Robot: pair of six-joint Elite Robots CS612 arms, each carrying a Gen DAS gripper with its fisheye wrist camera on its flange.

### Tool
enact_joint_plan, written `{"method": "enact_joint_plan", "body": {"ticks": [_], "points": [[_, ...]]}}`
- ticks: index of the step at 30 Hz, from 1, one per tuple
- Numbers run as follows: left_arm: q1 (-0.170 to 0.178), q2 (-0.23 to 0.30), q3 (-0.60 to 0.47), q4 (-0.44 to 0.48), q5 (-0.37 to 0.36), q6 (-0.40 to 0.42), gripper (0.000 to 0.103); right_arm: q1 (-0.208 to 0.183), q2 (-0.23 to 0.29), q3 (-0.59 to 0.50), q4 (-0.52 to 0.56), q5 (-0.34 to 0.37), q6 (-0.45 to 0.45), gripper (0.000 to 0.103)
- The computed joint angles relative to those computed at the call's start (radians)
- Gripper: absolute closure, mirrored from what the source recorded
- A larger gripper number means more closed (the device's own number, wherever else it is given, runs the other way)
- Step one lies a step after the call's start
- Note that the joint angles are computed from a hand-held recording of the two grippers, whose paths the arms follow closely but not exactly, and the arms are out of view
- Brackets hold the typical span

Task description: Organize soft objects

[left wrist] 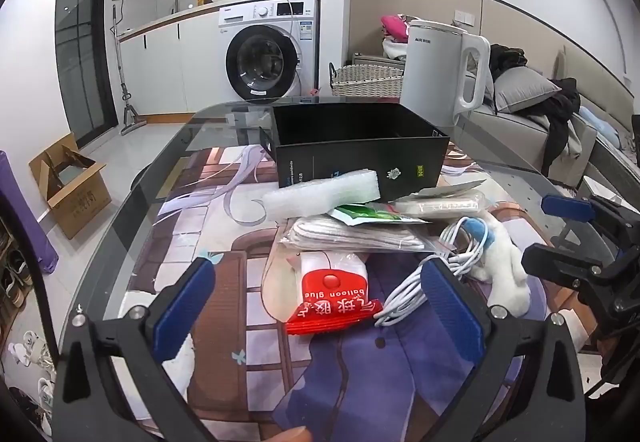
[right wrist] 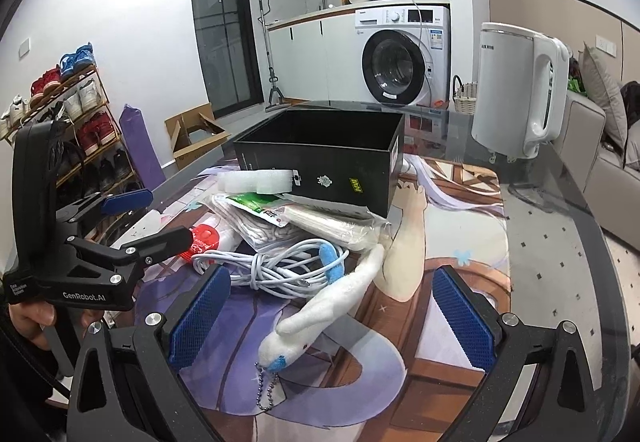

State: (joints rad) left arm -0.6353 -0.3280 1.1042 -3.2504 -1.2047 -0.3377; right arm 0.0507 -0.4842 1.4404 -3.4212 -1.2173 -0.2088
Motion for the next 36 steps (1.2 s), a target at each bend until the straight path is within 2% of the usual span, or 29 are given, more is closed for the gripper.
{"method": "enact_joint_plan", "body": {"ticks": [15, 36], "points": [[-0.003, 0.004, 0.003, -0.014, 0.012, 0.004, 0.000, 0.001, -0.002, -0.003, 0.046, -0.004, -0.014, 0.000], [0.005, 0.009, -0.015, 0.016, 0.008, -0.005, 0.000, 0.003, -0.002, -0.004, 0.059, -0.018, -0.014, 0.000]]}}
